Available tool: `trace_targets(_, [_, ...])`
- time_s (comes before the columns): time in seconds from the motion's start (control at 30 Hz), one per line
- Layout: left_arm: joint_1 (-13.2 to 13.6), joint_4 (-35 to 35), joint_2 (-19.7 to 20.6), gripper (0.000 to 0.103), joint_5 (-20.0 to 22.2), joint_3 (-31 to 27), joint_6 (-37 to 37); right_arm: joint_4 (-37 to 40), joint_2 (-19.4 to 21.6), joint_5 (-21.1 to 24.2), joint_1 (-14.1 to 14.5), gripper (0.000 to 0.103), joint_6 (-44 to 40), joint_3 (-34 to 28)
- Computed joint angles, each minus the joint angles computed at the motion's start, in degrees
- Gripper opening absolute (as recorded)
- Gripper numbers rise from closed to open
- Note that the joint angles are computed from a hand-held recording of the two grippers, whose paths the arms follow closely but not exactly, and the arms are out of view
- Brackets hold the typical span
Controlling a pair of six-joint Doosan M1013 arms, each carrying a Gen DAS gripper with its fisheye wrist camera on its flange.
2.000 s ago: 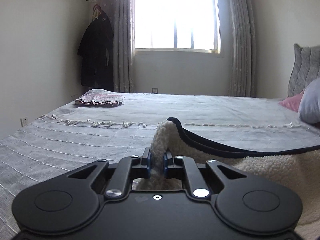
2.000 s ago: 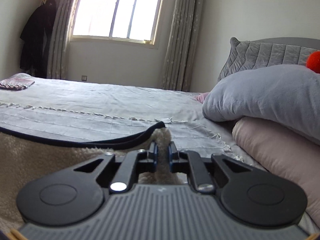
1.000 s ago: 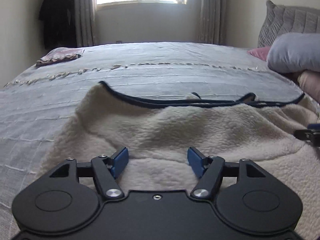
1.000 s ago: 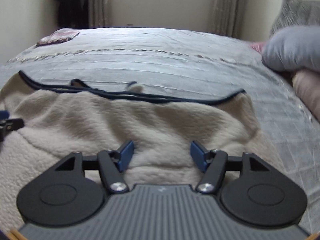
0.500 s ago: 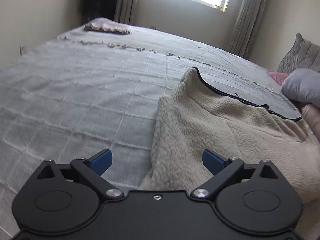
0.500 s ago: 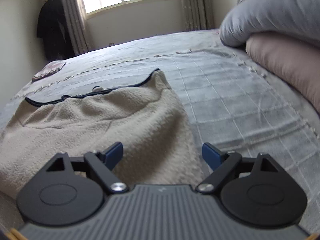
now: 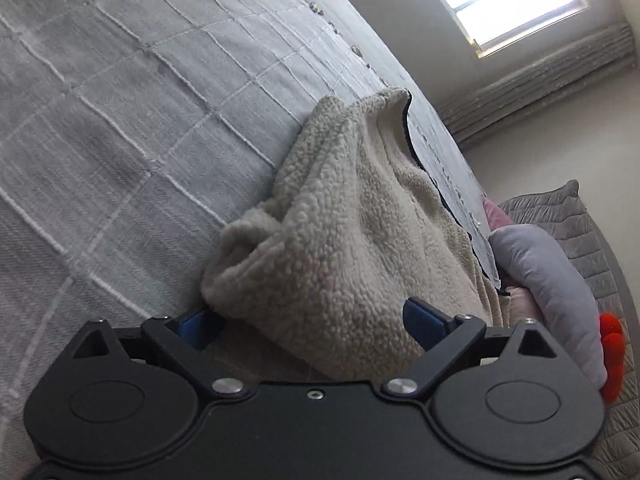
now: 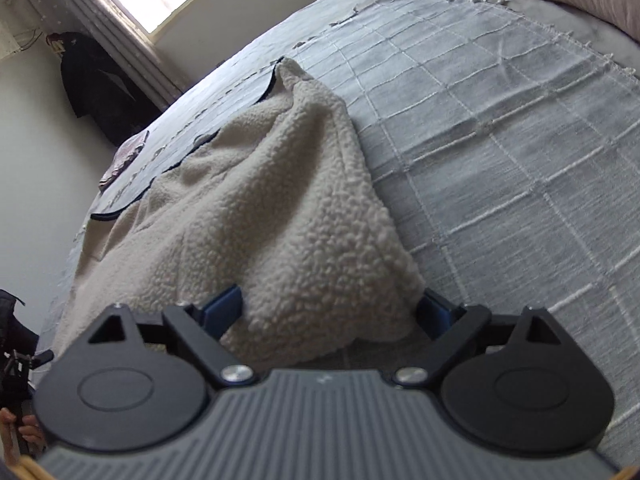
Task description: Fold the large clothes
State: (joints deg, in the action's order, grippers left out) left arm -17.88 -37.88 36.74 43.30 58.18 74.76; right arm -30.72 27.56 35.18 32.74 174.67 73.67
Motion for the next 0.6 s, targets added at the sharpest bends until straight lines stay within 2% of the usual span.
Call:
trace_targets(0.07, [-1.0,2.2,0.2,0.095,-4.0,0.3,-2.6,-3.3,0.9,-0.6,0.0,0.092,5.2,-0.5])
trace_targets(0.1, [-1.5,3.8,0.2,0.094,-5.8,0.4,-3.8,-5.3,1.2,-0.9,-0.1,0.089,8.3,-0.6])
trace_targets(0.13, [-2.2,6.3,0.2,0.092,-8.1,0.8,-6.1,-7.7,1.5,-0.8,0.0,0.082,11.7,-0.7])
trace_targets(0.17, [-3.0,10.7,0.1,0.083,-10.3,1.1,-9.8,-9.9,1.7,-0.8,0.0,0.079,15.0,-0.8])
trace_targets(0.2, [-3.8,16.2,0.1,0.067,-12.0,1.1,-14.1,-12.6,1.9,-0.6,0.2,0.067,18.9,-0.6])
trace_targets(0.23, [-4.3,19.9,0.2,0.062,-12.5,1.0,-17.6,-13.9,1.9,-0.3,0.2,0.057,21.6,-0.5])
trace_targets(0.27, [-4.3,21.0,0.2,0.053,-13.3,1.2,-19.8,-14.5,1.8,-0.1,0.3,0.053,23.3,-0.3])
trace_targets(0.33, [-4.8,23.6,0.0,0.042,-12.6,0.8,-23.2,-15.0,1.6,1.4,0.8,0.041,23.4,-0.7])
trace_targets(0.4, [-5.2,26.8,-0.8,0.035,-12.1,0.6,-24.2,-15.1,1.2,3.8,1.6,0.038,21.5,-1.8])
trace_targets(0.5, [-4.5,25.7,-2.7,0.034,-10.5,1.2,-21.5,-13.9,0.2,5.7,2.4,0.037,18.3,-3.0])
trace_targets(0.6, [-3.5,22.9,-4.5,0.034,-6.0,1.6,-19.1,-10.5,-0.7,8.0,3.3,0.037,13.1,-4.1])
